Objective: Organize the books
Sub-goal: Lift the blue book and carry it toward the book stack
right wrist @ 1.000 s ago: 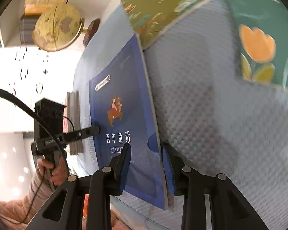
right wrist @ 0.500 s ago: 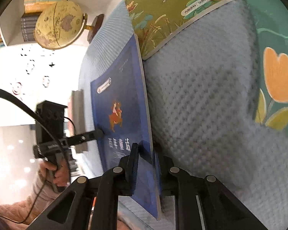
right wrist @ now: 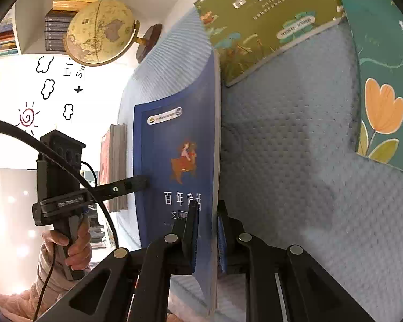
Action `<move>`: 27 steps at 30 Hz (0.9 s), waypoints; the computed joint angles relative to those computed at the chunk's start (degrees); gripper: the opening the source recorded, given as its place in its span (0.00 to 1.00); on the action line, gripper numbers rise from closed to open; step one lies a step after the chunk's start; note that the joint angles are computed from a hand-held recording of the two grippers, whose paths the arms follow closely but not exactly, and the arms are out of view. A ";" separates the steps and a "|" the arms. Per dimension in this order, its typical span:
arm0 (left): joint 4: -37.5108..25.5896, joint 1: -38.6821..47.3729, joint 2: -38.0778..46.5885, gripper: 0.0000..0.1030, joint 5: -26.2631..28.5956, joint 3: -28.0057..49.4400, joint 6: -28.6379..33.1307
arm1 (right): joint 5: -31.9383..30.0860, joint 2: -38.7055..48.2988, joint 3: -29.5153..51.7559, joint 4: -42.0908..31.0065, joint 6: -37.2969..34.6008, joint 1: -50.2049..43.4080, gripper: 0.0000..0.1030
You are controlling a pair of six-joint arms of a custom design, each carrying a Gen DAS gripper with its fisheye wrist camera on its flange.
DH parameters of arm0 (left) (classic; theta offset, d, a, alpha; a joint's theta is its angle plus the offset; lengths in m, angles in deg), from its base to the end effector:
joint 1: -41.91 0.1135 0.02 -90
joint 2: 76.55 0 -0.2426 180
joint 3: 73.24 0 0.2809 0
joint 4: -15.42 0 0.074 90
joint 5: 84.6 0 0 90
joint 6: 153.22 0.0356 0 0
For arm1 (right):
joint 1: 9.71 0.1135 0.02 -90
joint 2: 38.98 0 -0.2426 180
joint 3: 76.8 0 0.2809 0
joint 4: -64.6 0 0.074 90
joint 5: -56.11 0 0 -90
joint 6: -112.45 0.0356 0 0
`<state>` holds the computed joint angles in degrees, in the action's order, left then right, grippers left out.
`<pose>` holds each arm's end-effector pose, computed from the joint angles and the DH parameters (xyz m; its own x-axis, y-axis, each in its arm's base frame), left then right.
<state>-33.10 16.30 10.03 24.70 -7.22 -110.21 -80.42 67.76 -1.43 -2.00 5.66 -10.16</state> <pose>0.2717 -0.1433 0.1565 -0.9507 -0.3096 -0.0178 -0.2651 0.8410 -0.4717 0.3163 0.0234 0.1021 -0.9787 -0.1911 -0.0749 -0.1846 0.6601 0.7281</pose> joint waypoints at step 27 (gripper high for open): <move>-26.89 34.40 -28.41 0.17 4.94 -3.47 27.13 | 2.84 -21.05 -7.34 25.73 37.94 32.40 0.13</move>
